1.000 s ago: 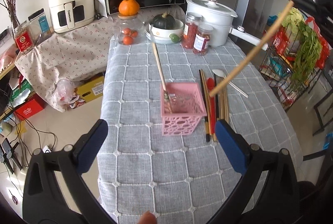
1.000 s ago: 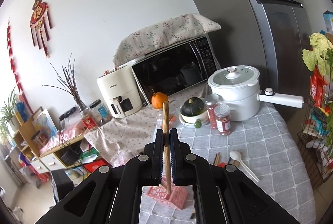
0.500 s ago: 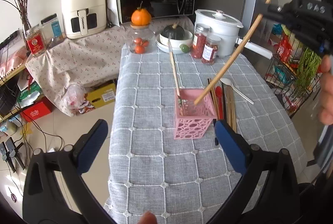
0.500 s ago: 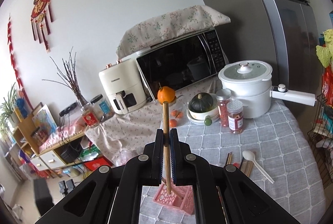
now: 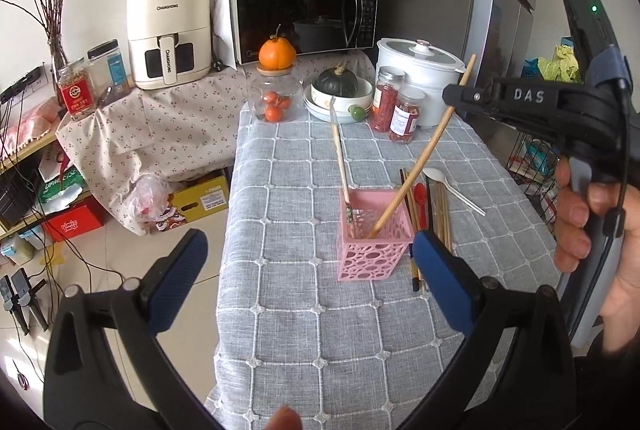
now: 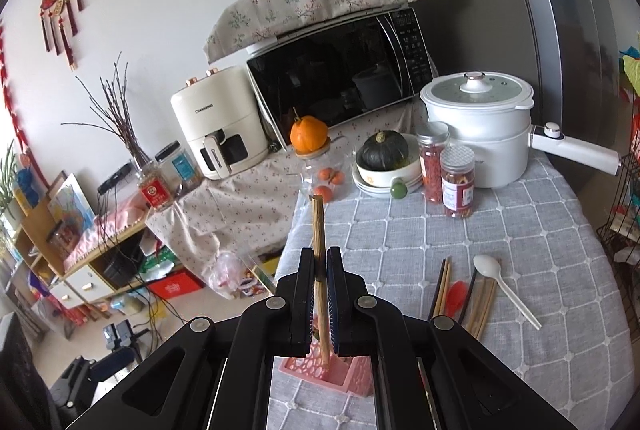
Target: Organize utensils
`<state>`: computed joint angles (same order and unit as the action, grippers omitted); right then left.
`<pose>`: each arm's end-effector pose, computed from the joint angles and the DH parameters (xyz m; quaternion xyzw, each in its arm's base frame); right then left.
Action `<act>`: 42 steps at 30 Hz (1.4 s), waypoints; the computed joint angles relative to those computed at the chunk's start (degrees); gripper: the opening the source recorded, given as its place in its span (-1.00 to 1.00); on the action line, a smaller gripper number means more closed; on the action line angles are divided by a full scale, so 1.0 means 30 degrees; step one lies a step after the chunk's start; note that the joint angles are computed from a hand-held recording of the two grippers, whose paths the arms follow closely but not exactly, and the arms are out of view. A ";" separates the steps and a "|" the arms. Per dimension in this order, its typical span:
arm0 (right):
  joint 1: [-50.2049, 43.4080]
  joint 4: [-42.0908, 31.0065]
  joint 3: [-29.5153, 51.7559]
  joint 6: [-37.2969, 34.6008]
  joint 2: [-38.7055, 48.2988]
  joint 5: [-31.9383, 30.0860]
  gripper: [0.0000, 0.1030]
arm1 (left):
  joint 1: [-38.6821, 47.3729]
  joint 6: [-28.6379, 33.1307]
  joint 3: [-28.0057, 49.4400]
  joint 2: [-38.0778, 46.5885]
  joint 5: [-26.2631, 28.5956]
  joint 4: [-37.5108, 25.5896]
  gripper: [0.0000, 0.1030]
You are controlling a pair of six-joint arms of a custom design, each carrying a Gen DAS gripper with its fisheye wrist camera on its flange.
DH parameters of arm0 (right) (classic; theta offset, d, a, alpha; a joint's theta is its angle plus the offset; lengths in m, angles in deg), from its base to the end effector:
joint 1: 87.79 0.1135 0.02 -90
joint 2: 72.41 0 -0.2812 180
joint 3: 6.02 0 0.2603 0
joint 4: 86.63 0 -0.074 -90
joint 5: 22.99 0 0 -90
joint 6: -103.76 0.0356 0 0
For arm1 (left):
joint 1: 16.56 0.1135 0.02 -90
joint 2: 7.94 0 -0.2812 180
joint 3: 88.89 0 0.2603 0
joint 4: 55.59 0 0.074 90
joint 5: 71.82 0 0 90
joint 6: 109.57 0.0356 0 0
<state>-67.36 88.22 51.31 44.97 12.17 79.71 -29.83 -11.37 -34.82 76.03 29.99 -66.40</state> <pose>0.2995 0.1032 0.2160 0.1349 0.8621 0.1213 0.4732 0.2890 -0.0756 0.1924 0.2106 0.8803 -0.1118 0.4102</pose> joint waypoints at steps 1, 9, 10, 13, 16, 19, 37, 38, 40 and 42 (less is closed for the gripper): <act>-0.0021 -0.0026 0.0049 0.0011 0.0116 -0.0026 -0.87 | -0.0014 -0.0022 -0.0058 -0.0088 -0.0021 0.0058 0.98; -0.0178 -0.0089 0.0094 0.0227 0.0413 -0.0137 -0.58 | -0.0214 -0.0050 -0.0581 -0.0585 -0.0677 0.0953 0.98; -0.0170 -0.0101 0.0010 0.0278 0.0255 -0.0062 -0.36 | -0.0247 -0.0073 -0.0586 -0.0596 -0.0721 0.1005 0.98; -0.0195 0.0220 -0.0503 0.0461 -0.0453 0.0390 0.19 | -0.0409 -0.0168 -0.0539 -0.0569 -0.0863 0.1022 0.98; -0.0324 0.0096 -0.0989 0.0408 -0.1401 0.0751 0.44 | -0.0680 -0.0220 -0.0535 -0.0570 -0.1089 0.1054 0.98; -0.0591 -0.0166 -0.1602 0.0345 -0.2387 0.1238 0.63 | -0.1117 -0.0279 -0.0584 -0.0590 -0.1422 0.1118 0.98; -0.8558 -0.5089 -0.4355 -0.0978 -0.4639 -0.2918 0.77 | -0.5648 -0.1466 0.3612 0.2001 0.0129 -0.4043 0.95; -0.9377 -0.5157 -0.4577 -0.1228 -0.4809 -0.3268 0.77 | -0.6084 -0.1599 0.4092 0.2498 0.0154 -0.4302 0.91; -1.0579 -0.5352 -0.4674 -0.1608 -0.4877 -0.3786 0.77 | -0.6949 -0.1712 0.5126 0.3616 0.0068 -0.4862 0.71; -1.1736 -0.5514 -0.4786 -0.1985 -0.4950 -0.4314 0.77 | -0.7582 -0.1938 0.6144 0.4730 0.0142 -0.5404 0.57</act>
<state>-102.57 71.68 36.95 39.02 -2.68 66.77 -52.58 -17.18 -16.39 90.22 30.42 -82.61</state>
